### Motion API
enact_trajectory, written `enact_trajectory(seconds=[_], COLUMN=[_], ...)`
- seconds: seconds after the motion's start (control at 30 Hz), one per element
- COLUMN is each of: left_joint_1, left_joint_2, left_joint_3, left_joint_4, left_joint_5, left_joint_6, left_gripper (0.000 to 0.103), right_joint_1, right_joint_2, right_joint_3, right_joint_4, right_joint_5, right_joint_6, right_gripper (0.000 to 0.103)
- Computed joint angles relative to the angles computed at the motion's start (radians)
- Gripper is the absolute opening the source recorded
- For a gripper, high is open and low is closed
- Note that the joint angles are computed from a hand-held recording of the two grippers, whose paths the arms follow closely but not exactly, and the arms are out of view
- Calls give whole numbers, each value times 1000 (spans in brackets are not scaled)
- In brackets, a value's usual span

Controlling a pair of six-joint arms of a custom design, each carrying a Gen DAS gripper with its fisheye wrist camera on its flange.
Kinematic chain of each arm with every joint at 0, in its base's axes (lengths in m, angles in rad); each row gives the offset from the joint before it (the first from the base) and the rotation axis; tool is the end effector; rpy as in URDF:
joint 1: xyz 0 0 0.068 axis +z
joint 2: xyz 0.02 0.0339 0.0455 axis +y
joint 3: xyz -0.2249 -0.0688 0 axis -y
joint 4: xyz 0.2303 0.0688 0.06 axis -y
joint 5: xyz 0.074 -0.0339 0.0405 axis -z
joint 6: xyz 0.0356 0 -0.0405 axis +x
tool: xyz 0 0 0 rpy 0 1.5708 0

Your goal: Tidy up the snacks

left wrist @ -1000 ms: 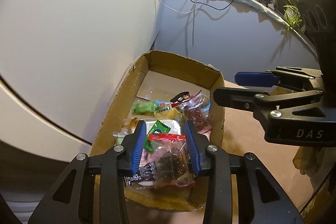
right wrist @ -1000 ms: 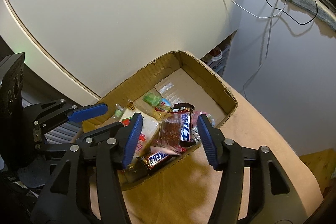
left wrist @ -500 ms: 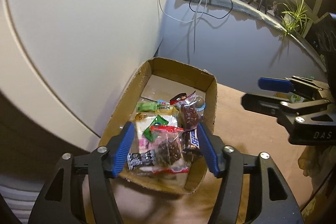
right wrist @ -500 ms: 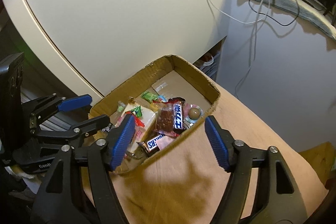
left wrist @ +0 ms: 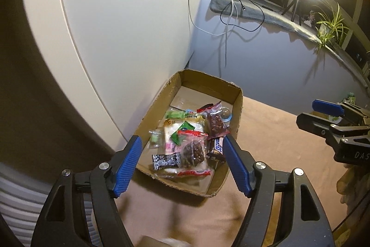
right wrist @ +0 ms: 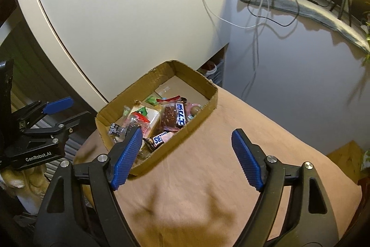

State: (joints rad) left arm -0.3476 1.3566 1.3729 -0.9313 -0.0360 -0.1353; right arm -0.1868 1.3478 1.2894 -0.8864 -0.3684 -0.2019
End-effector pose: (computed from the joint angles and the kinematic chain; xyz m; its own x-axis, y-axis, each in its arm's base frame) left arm 0.2527 -0.0902 0.3102 -0.7815 0.1398 -0.6081 0.2164 0.9748 -0.0540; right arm 0.2642 -0.0369 0.2924 -0.7733 -0.0442 -0.6325 -0.1931 0.9666 0.1684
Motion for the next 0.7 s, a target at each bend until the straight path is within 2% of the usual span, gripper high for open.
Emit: enact_trajectory(seconds=[0.13, 0.23, 0.7], left_joint_1=[-11, -24, -71], left_joint_2=[-18, -40, -94], left_joint_3=[0, -9, 2], left_joint_4=[-6, -6, -30], left_joint_5=[-9, -27, -75], left_joint_6=[-14, -19, -34], left_gripper=[73, 79, 79], right_joint_1=[-20, -23, -23], right_joint_2=[-30, -49, -101], right_joint_3=[-14, -22, -35], right_joint_4=[-11, -16, -31], right_joint_5=[-6, -4, -17], right_joint_6=[-2, -9, -19], right_gripper=[84, 85, 86])
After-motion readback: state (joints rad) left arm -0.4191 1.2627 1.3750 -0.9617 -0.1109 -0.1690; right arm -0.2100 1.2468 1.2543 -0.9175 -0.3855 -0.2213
